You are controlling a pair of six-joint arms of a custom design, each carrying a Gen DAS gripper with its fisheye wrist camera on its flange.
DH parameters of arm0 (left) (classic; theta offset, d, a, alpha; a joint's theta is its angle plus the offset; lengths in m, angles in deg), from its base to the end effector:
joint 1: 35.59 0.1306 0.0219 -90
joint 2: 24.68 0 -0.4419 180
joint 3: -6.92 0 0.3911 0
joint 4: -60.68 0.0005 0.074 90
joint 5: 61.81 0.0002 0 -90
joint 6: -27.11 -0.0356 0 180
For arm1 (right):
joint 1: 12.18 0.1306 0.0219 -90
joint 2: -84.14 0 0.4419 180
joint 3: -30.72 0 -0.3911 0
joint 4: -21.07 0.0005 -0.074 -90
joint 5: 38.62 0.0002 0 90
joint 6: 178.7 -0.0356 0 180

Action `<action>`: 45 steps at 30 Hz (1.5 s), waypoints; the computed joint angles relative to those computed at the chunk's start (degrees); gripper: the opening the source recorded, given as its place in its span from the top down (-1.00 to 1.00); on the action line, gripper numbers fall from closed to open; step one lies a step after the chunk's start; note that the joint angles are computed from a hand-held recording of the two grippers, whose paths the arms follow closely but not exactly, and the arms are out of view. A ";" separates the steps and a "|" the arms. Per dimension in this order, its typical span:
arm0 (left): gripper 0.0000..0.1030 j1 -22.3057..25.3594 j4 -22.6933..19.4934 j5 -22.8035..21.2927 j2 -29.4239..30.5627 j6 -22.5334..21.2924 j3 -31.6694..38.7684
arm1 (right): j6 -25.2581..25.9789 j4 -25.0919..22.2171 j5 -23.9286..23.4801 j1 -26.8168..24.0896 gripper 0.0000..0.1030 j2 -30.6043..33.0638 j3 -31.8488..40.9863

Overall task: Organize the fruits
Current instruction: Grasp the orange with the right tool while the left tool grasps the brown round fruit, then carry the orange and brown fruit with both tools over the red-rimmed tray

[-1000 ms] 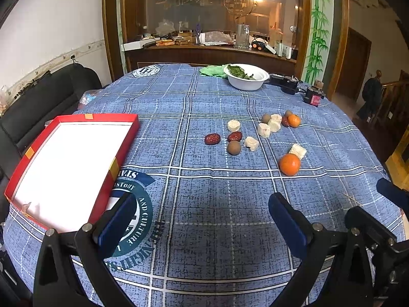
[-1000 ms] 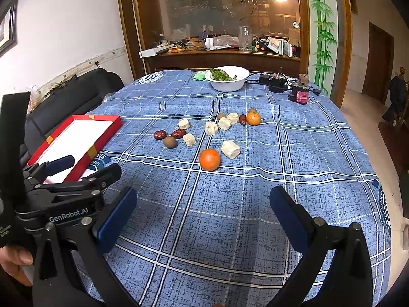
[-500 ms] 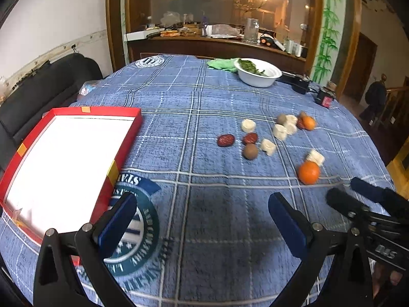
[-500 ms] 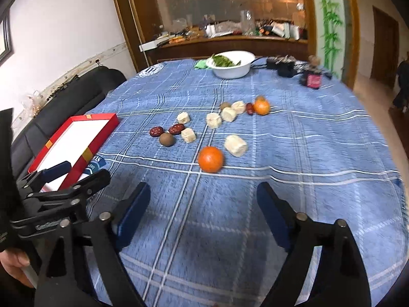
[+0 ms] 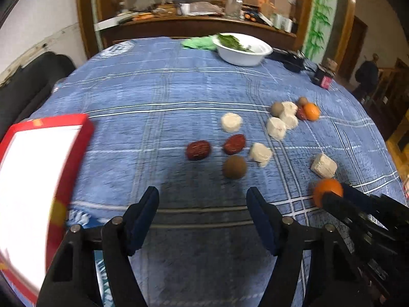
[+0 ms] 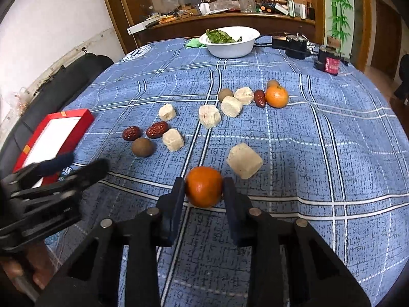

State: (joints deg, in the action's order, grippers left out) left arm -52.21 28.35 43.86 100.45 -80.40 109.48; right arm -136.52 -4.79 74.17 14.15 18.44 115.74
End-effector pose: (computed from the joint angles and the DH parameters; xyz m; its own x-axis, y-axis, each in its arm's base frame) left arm 0.6673 -0.2097 0.2532 -0.6200 0.4874 -0.6148 0.6404 0.7671 -0.0377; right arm 0.5493 0.2559 0.2543 -0.6498 0.4407 -0.6193 0.4036 0.8905 0.2101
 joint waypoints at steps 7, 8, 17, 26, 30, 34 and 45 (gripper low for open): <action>-0.12 -2.63 -1.63 -2.90 3.12 0.06 3.85 | -2.21 4.63 0.76 0.66 0.38 -4.27 -6.31; 0.15 -2.66 -0.41 -2.51 3.05 0.88 3.56 | -2.45 5.09 1.13 0.79 0.38 -4.65 -6.88; 0.58 -0.70 0.36 2.45 -1.42 -0.31 -1.69 | -3.28 7.28 1.98 2.13 0.38 -7.06 -9.68; 0.59 6.01 4.90 6.06 -10.29 1.52 -12.14 | -2.42 7.30 3.06 6.03 0.38 -6.69 -8.14; 0.59 9.46 7.69 6.06 -12.67 3.40 -14.42 | -0.34 7.25 2.54 7.68 0.38 -5.30 -5.53; 0.59 12.79 10.86 3.64 -12.91 7.73 -14.65 | 2.92 7.23 1.52 9.02 0.38 -3.53 -2.16; 0.59 17.43 7.32 -4.45 -5.52 14.78 -5.82 | 13.77 6.50 -6.79 9.91 0.37 9.30 19.29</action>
State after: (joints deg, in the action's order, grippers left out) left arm -34.78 35.67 39.41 94.92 -65.62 103.65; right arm -122.75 1.70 67.38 24.06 27.74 135.02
